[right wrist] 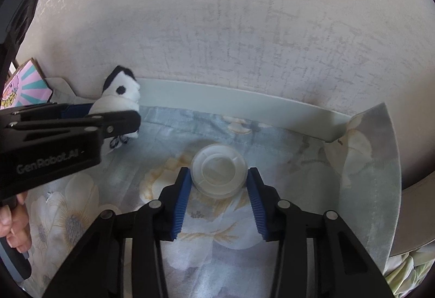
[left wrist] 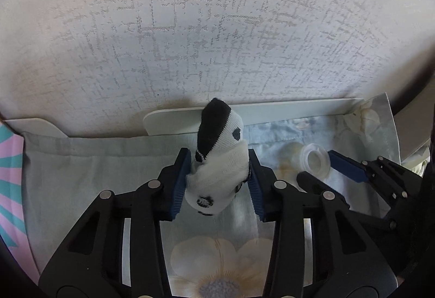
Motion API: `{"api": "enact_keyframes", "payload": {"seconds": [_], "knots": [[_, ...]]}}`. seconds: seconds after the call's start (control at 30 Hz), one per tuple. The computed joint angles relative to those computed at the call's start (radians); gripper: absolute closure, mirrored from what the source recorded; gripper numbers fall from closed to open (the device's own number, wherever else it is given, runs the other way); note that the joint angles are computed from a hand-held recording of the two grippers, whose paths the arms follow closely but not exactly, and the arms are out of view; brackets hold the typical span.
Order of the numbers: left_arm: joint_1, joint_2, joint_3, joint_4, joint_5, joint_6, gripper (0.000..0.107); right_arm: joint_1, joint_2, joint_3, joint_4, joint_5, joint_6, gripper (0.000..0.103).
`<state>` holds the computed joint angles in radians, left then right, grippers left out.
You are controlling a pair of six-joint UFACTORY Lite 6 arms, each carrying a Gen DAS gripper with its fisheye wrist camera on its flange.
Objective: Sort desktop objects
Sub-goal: 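Grasp the white panda sock with the left tool while the right tool grasps the clear tape roll, then lift and carry the panda sock and tape roll over the box with both tools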
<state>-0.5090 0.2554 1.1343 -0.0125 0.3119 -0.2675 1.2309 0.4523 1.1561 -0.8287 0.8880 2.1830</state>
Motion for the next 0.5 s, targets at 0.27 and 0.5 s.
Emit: {"api": "enact_keyframes", "payload": {"seconds": [0.27,0.5], "knots": [[0.044,-0.126,-0.022,-0.032,0.105,0.043,0.07,0.052,-0.066,0.003,0.034,0.049,-0.014,0.064],[0.092,-0.29,-0.013,-0.009,0.254,0.059,0.07,0.14,-0.109,0.131,0.119,0.23,-0.088,0.064]]}}
